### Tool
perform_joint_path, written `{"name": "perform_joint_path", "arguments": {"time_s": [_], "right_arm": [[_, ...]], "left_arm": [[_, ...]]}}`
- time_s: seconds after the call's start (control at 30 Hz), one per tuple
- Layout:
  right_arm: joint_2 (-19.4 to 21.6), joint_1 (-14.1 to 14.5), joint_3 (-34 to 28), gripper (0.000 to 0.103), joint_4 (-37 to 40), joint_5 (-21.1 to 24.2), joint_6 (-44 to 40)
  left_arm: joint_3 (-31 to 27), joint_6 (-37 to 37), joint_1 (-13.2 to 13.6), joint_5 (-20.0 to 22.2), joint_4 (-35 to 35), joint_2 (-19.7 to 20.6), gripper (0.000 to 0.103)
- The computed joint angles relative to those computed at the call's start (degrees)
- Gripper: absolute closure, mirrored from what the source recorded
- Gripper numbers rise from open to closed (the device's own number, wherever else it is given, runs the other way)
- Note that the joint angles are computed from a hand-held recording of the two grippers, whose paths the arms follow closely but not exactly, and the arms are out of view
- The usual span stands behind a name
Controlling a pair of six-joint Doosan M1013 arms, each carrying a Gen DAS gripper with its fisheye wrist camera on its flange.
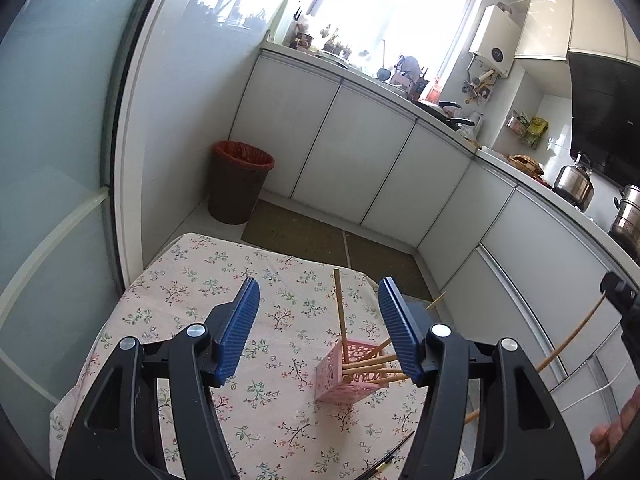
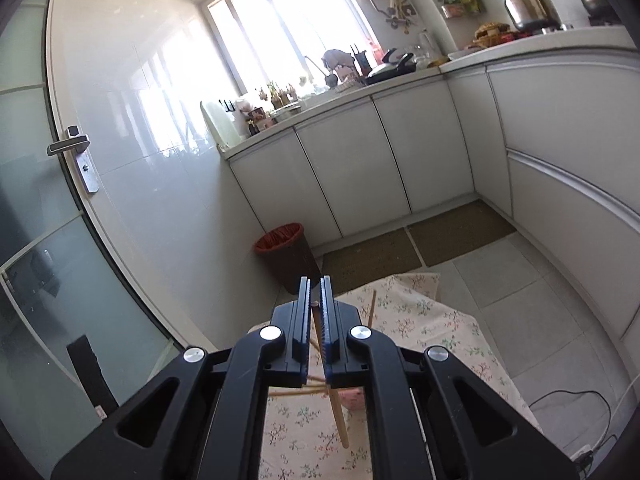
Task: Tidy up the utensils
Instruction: 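Lower the right tool's chopstick into the pink cup and open the right tool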
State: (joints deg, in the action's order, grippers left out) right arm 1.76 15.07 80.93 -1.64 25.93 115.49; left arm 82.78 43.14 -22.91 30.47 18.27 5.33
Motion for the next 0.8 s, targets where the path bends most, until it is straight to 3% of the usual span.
{"name": "perform_joint_path", "arguments": {"time_s": [0.17,0.43,0.67,0.8], "right_arm": [[3.9,1.0,-4.9,0.098,-8.2,0.7,6.2],[9.2,1.6,-9.6,0.098,-14.1,1.7,11.6],[11.3,1.6,-7.7,0.093,-16.7,-0.1,16.4],[10.8,1.1,-6.2,0.093,-12.8,0.2,13.7]], "left_arm": [[0.5,1.4,1.0,-0.3,-2.1,-0.1,0.044],[0.6,5.2,2.3,0.4,-6.7,0.5,0.044],[0.1,7.8,2.8,2.0,-9.2,1.4,0.043],[0.4,8.5,2.9,1.7,-9.8,1.2,0.043]]}}
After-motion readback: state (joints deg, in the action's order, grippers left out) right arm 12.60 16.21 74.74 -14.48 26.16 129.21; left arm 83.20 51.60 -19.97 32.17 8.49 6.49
